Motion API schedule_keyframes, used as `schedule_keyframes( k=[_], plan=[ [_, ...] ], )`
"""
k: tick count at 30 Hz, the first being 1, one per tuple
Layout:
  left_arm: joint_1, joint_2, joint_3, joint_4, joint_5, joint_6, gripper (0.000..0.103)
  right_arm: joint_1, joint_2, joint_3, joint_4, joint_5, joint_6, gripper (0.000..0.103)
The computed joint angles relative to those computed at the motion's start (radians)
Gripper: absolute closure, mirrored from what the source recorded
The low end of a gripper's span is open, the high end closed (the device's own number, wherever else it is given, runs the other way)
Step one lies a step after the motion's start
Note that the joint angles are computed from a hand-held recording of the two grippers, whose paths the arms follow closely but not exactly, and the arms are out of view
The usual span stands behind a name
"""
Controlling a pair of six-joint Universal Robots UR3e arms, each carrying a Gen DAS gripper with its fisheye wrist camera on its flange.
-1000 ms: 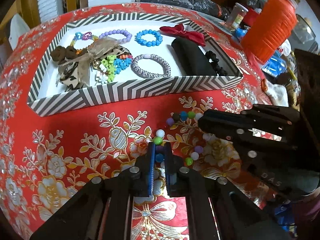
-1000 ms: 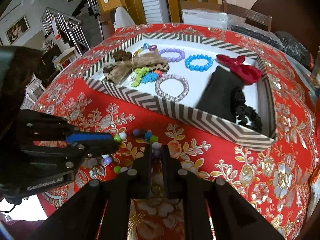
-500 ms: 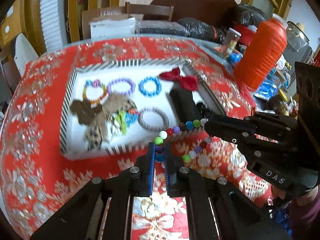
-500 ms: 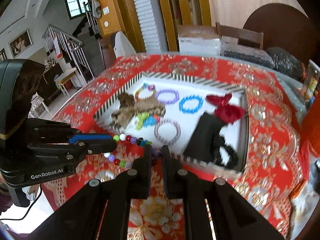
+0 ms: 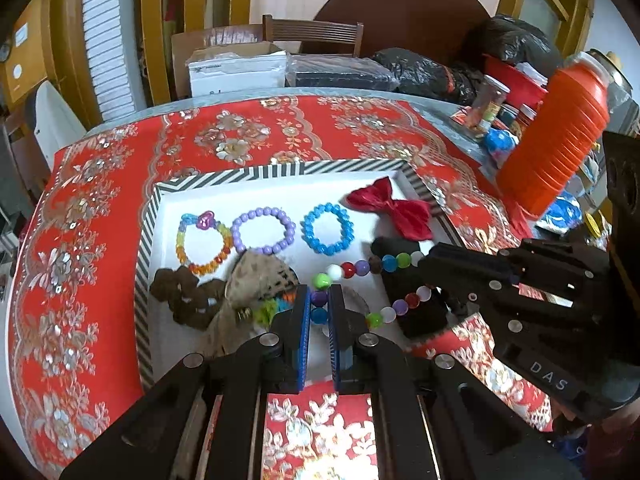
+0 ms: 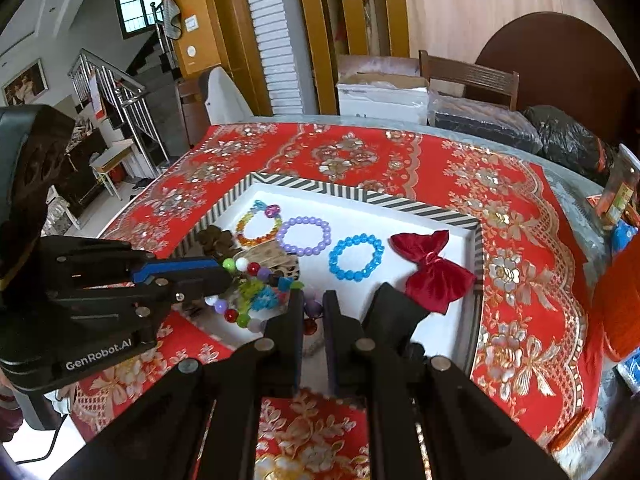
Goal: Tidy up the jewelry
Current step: 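Carry the bead strand into the tray and open the left tool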
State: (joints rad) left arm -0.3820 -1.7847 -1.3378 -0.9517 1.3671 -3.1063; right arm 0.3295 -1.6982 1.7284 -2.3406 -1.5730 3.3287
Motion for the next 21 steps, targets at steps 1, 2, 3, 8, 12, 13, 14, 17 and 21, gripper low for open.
schedule_keyframes(
  k=[1,2,3,8,12,13,14,17,21],
  plan=[
    [0.000,-0.013,0.014,-0.001,0.002,0.000,0.097,-0.007,0.009,-0.003,-0.003,0.003,0.001,0.094],
    [-0.001,-0.029,0.028,0.000,0.006,0.002,0.097,-0.016,0.018,-0.006,-0.006,0.007,0.001,0.094],
    [-0.002,-0.042,0.042,-0.001,0.010,0.003,0.097,-0.023,0.027,-0.008,-0.009,0.012,0.001,0.094],
    [-0.002,-0.106,0.101,-0.006,0.023,0.003,0.097,-0.048,0.090,-0.026,-0.025,0.022,-0.009,0.094],
    [-0.002,-0.161,0.139,-0.011,0.023,-0.004,0.097,-0.063,0.133,-0.024,-0.041,0.028,-0.013,0.094],
    [-0.003,-0.175,0.145,-0.010,0.022,-0.006,0.097,-0.065,0.142,-0.024,-0.043,0.026,-0.014,0.094],
    [-0.003,-0.186,0.151,-0.011,0.022,-0.008,0.097,-0.070,0.151,-0.023,-0.047,0.029,-0.013,0.094],
    [-0.005,-0.218,0.165,-0.009,0.022,-0.010,0.097,-0.082,0.174,-0.020,-0.053,0.034,-0.015,0.094],
    [-0.010,-0.248,0.183,-0.012,0.025,-0.017,0.097,-0.095,0.191,-0.014,-0.064,0.042,-0.016,0.094]
  ],
)
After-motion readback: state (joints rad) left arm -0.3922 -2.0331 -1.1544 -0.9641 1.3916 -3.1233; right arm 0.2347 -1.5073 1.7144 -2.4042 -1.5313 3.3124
